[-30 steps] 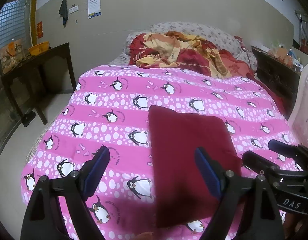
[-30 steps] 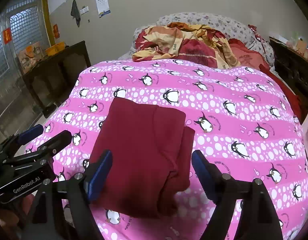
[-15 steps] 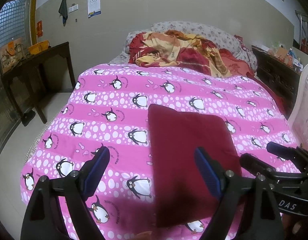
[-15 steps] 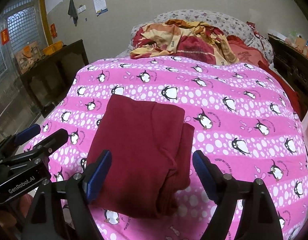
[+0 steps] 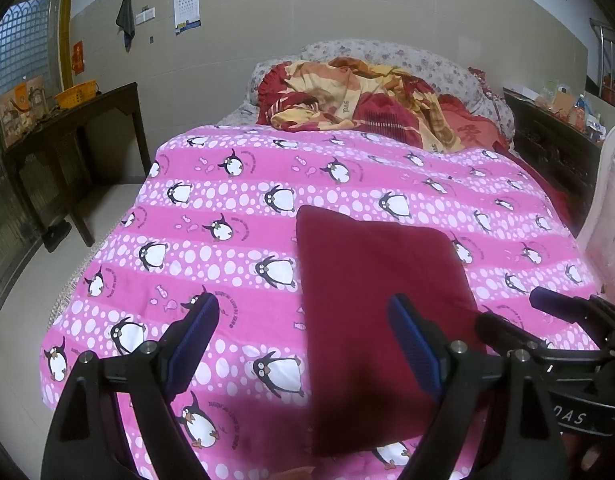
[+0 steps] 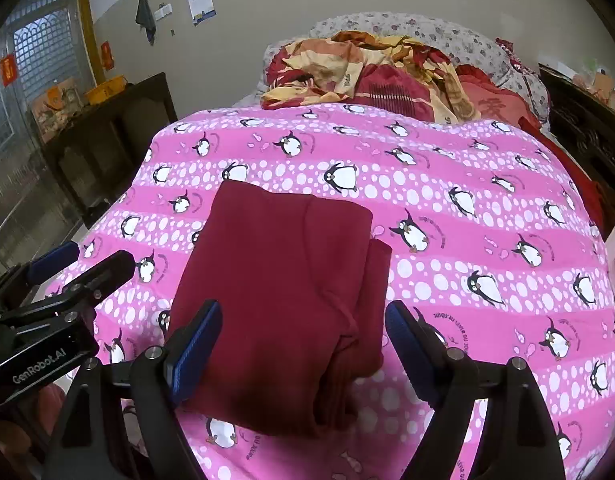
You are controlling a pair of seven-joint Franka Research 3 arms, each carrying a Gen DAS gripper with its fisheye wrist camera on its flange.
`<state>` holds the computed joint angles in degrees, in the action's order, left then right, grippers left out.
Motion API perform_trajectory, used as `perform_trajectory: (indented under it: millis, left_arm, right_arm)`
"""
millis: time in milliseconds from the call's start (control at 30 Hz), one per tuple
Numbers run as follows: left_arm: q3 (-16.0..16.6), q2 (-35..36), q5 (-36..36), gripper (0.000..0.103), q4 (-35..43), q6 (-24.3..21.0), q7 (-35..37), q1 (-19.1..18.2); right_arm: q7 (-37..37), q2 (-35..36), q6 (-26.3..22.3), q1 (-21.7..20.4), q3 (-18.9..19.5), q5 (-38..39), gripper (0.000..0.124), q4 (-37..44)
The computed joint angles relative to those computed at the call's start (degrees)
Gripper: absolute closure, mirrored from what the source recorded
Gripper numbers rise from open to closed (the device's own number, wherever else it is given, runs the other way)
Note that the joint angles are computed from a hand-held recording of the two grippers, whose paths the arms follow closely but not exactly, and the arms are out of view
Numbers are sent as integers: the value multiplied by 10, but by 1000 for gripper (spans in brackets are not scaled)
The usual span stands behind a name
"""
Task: Fold small clothes
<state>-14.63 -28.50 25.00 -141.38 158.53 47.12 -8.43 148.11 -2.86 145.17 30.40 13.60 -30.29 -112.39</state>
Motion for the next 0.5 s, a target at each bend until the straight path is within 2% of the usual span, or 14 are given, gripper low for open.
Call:
perform_trajectory:
  millis: [500]
  left_arm:
    - [3, 9, -2, 17, 1, 0, 8, -2]
  right_arm:
    - [-11, 10, -8, 6, -3, 10, 36, 7]
